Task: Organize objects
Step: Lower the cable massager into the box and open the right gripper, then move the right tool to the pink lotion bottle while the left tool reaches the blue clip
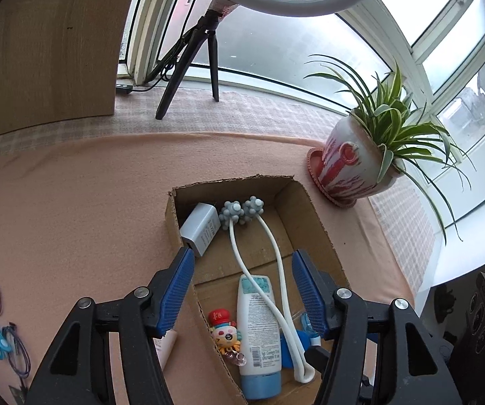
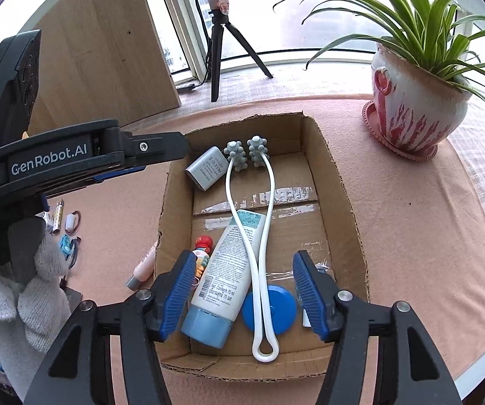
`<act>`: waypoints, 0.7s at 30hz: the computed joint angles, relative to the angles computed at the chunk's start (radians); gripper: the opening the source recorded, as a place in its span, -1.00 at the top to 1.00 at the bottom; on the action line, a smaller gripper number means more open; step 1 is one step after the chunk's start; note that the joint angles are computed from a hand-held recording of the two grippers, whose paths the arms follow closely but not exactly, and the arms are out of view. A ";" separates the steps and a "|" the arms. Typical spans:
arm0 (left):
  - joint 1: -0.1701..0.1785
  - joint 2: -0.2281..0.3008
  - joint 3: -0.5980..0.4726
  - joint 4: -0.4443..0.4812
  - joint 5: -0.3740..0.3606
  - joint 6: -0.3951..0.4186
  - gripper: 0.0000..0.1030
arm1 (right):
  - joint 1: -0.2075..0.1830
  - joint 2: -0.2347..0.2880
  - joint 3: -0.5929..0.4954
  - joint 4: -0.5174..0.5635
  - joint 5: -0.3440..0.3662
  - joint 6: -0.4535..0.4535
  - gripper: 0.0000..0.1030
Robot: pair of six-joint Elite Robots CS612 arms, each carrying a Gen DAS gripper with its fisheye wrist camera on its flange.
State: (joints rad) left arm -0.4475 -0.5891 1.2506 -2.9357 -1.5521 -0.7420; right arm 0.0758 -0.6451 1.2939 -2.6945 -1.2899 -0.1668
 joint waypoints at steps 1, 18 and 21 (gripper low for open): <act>0.001 -0.009 0.017 -0.007 0.006 -0.002 -0.25 | 0.002 -0.002 0.003 -0.005 0.001 0.003 -0.09; 0.048 -0.171 0.373 -0.055 0.093 -0.095 -0.35 | 0.054 -0.005 0.030 -0.070 0.066 0.007 -0.09; 0.061 -0.193 0.431 -0.070 0.102 -0.131 -0.36 | 0.069 -0.003 0.024 -0.037 0.074 -0.011 -0.09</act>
State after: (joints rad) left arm -0.3861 -0.7817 1.6812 -3.0052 -1.4503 -0.8730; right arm 0.1450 -0.6479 1.3182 -2.7312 -1.2160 -0.1776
